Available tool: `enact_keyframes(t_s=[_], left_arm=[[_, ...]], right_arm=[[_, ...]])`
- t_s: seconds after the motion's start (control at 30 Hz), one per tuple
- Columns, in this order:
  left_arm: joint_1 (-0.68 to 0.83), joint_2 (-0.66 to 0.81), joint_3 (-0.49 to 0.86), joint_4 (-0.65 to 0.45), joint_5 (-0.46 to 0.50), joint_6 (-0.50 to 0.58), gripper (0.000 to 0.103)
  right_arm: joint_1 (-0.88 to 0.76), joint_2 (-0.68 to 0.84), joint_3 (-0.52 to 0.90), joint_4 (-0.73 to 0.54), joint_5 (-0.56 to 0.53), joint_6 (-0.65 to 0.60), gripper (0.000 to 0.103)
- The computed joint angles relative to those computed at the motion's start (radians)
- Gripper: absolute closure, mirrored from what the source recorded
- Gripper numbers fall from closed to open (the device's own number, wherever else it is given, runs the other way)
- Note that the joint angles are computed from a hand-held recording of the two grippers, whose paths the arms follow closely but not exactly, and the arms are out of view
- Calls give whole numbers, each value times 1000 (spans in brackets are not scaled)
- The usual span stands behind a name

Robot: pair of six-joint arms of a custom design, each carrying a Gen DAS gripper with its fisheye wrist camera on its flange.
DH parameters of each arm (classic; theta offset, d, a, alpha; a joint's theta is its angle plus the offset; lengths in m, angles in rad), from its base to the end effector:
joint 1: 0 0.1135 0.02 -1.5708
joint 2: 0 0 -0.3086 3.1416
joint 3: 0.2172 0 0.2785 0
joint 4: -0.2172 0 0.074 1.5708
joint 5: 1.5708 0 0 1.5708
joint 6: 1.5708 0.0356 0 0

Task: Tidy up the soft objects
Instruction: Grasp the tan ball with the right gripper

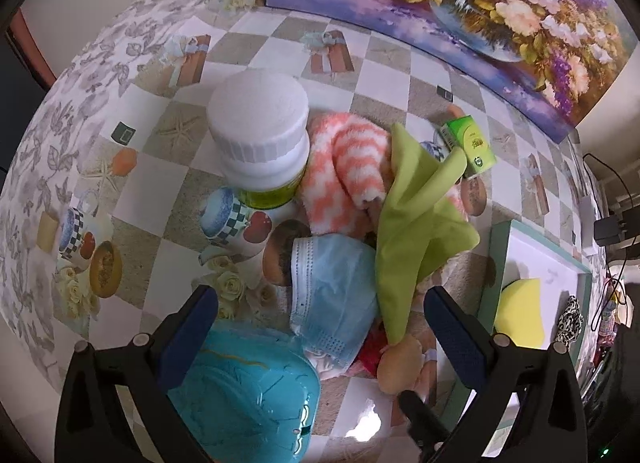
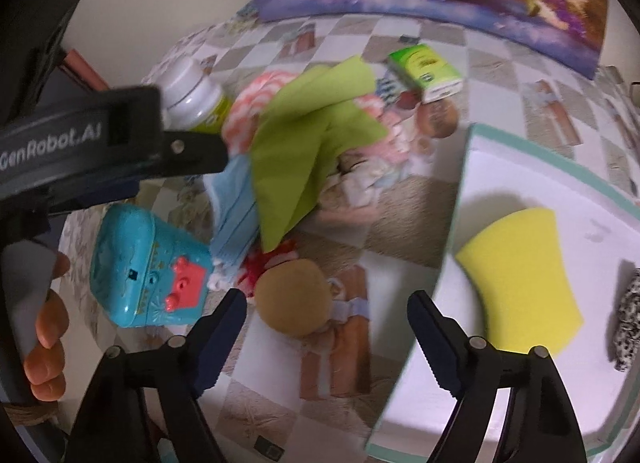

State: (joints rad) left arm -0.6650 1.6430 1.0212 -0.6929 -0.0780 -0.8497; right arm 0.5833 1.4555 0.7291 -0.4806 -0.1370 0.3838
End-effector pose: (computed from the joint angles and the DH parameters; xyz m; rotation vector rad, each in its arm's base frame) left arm 0.2583 -0.1990 0.2057 -0.2816 2.8835 -0.1741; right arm 0.2198 0.1509 0.1822 -0.3200 2.8356 0.4173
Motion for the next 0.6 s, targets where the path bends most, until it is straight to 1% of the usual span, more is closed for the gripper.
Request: enact_keyframes(t_s=[0.33, 0.53, 0.6], left_arm=[[13, 13, -2, 6, 15, 29, 1], [12, 24, 0, 15, 19, 39, 1], [13, 28, -1, 23, 25, 42, 1]], right_arm=[[52, 94, 5, 56, -39, 23, 28], [62, 134, 0, 96, -75, 40, 41], [53, 138, -6, 105, -82, 40, 48]])
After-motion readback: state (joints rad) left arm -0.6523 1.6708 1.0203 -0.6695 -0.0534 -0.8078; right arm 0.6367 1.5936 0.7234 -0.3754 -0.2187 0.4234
